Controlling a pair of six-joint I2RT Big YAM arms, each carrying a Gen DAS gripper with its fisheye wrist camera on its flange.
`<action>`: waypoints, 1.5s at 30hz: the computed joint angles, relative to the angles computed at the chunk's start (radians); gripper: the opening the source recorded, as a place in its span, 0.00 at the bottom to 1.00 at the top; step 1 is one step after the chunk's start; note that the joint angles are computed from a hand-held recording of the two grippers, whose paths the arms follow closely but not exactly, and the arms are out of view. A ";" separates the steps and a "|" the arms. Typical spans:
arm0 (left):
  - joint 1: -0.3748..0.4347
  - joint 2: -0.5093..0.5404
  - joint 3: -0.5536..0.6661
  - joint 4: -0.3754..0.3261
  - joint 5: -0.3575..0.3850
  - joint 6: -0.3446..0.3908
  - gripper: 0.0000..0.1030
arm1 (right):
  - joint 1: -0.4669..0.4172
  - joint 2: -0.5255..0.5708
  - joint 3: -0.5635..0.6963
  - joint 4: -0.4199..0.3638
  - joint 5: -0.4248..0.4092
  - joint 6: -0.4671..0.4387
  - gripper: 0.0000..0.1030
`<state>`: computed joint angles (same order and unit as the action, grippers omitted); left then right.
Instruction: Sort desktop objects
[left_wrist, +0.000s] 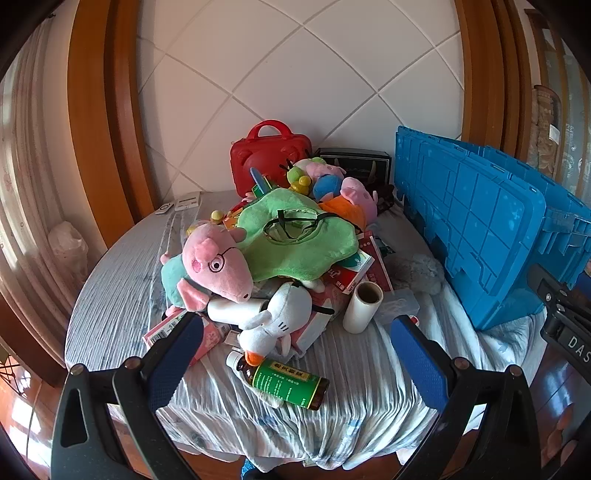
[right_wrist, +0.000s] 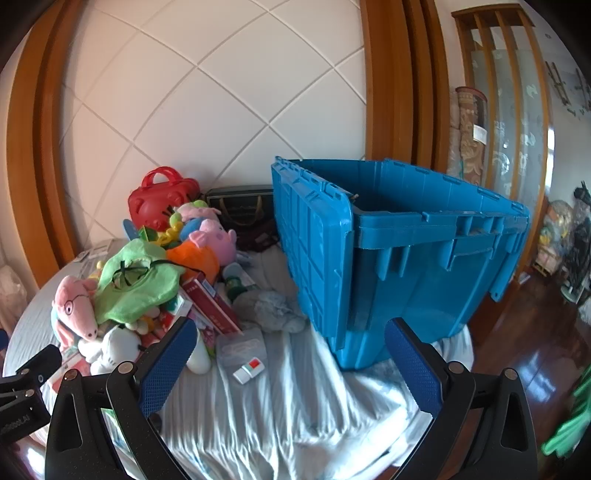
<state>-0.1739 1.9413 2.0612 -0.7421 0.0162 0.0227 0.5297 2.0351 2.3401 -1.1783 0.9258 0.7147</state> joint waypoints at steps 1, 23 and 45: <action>0.000 0.000 -0.001 0.000 0.002 0.001 1.00 | -0.001 0.001 0.002 -0.003 0.000 0.001 1.00; 0.009 0.000 -0.004 0.003 0.028 0.012 1.00 | -0.003 0.023 0.035 -0.028 -0.007 0.004 1.00; 0.056 0.067 0.082 -0.082 0.093 0.060 1.00 | -0.009 0.129 0.182 -0.116 -0.094 -0.018 1.00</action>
<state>-0.1179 2.0082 2.1435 -0.8240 0.1093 0.0822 0.5205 2.1643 2.5216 -1.2947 0.8315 0.6963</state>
